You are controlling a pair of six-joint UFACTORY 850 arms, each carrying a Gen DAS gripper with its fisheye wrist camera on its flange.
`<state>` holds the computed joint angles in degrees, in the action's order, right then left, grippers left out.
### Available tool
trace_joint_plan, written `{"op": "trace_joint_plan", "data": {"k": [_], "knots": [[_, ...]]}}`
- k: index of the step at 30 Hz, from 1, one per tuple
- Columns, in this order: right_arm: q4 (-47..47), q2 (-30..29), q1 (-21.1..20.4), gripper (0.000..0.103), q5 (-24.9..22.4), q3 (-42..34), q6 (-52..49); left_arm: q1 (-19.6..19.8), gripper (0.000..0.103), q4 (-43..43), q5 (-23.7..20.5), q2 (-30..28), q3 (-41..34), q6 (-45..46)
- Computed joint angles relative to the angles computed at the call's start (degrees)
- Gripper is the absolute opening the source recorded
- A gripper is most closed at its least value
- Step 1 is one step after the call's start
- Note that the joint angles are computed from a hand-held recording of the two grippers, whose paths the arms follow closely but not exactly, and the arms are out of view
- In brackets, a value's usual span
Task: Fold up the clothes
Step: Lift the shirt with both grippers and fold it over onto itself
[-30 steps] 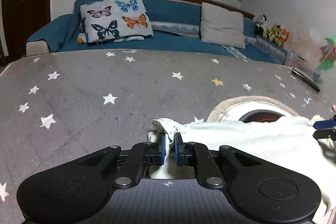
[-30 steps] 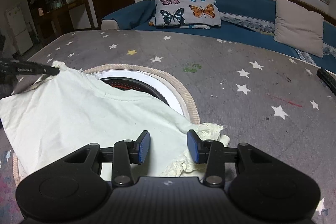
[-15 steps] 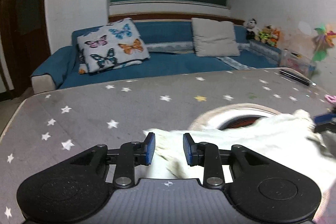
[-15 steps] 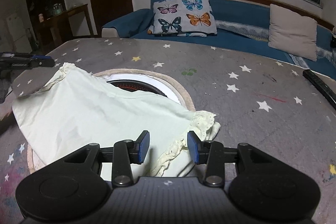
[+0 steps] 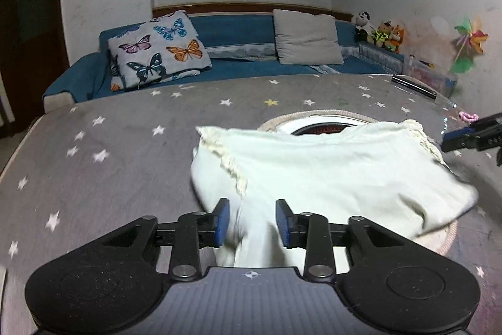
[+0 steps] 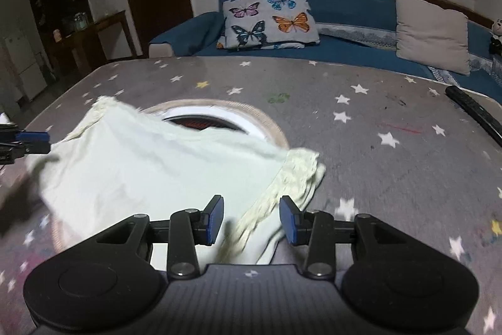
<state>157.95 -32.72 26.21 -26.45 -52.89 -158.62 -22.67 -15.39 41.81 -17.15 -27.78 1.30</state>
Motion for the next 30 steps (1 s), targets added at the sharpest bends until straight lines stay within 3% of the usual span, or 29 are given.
{"op": "trace_joint_plan", "data": {"k": [5, 10, 12, 14, 17, 20, 21, 25, 30], "knots": [[-8.63, 4.12, 0.59, 0.039, -0.31, 5.55, 7.88, -0.65, 0.044, 0.57, 0.20, 1.40, 2.80, -1.51], [-9.03, 4.23, 2.15, 0.038, -0.04, 7.62, 8.42, -1.81, 0.044, -0.50, 1.77, 0.30, 3.10, -1.38], [-8.50, 3.58, 2.54, 0.036, -0.23, 7.69, 8.62, -1.74, 0.043, 0.11, 1.81, -0.15, 2.96, -1.53], [-6.26, 3.17, 2.92, 0.027, -0.55, 8.05, 6.93, -1.65, 0.042, 0.73, 1.84, -0.60, 2.83, -1.70], [-5.65, 3.25, 2.62, 0.012, -1.33, 8.66, 6.93, -1.19, 0.031, 2.00, 1.90, -1.27, 2.79, -3.33], [-4.99, 3.69, 2.34, 0.007, -1.73, 9.21, 6.79, -1.08, 0.024, 2.94, 2.37, -1.89, 3.01, -4.48], [-4.40, 3.87, 2.43, 0.006, -1.57, 9.25, 6.22, -1.13, 0.012, 2.89, 2.53, -1.99, 3.10, -4.53], [0.33, 4.71, 3.20, 0.005, -0.75, 9.63, 1.52, -1.05, 0.008, 3.52, 3.77, -1.28, 3.97, -5.46], [4.78, 7.85, 3.11, 0.004, 0.17, 11.73, -4.08, -0.64, 0.007, 6.42, 4.03, 3.66, 7.54, -9.41]]}}
